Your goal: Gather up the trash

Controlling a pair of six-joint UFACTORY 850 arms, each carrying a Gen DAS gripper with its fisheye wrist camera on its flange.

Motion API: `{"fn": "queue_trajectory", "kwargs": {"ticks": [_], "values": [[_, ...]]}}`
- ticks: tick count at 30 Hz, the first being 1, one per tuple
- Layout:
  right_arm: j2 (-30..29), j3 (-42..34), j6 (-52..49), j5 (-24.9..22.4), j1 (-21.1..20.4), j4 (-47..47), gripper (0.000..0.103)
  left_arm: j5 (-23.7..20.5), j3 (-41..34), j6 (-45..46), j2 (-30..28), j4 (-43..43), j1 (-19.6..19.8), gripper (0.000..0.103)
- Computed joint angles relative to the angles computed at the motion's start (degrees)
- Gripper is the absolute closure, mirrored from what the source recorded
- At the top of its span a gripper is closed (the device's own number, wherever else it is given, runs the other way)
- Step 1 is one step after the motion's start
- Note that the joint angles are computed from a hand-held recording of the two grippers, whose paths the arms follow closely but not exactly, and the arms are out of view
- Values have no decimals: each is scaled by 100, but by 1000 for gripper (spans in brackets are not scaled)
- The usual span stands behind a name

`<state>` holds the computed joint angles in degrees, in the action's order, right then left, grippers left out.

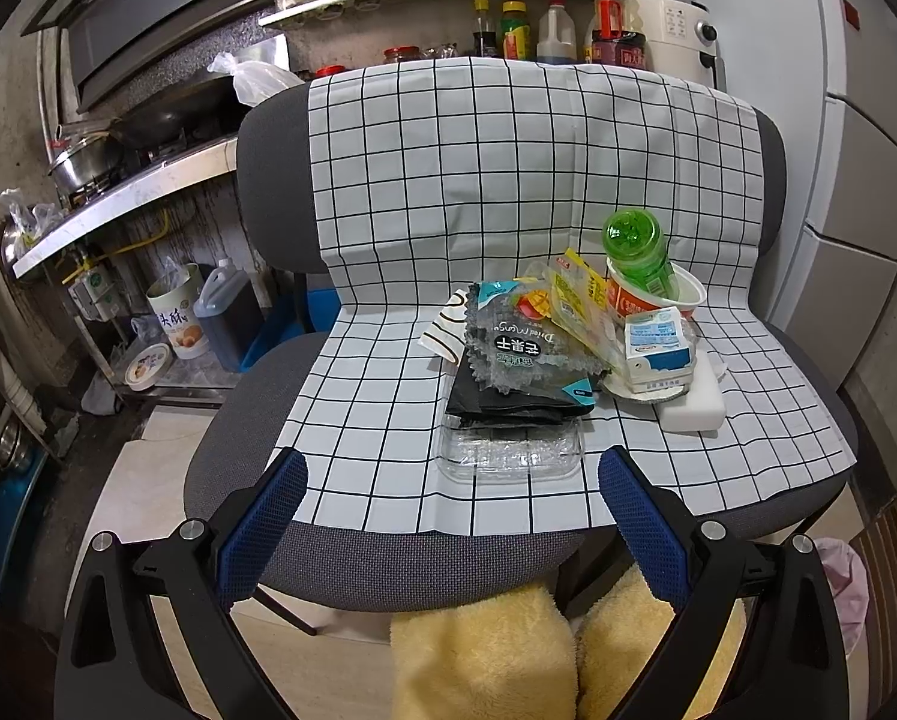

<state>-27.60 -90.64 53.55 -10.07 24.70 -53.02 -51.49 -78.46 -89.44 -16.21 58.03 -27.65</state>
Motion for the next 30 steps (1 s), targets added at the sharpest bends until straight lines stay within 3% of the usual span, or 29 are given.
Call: {"fn": "queue_trajectory", "kwargs": {"ticks": [30], "values": [[-11,23,-60,11,-8,61,6,4,35,8,29,-18,18,7]]}}
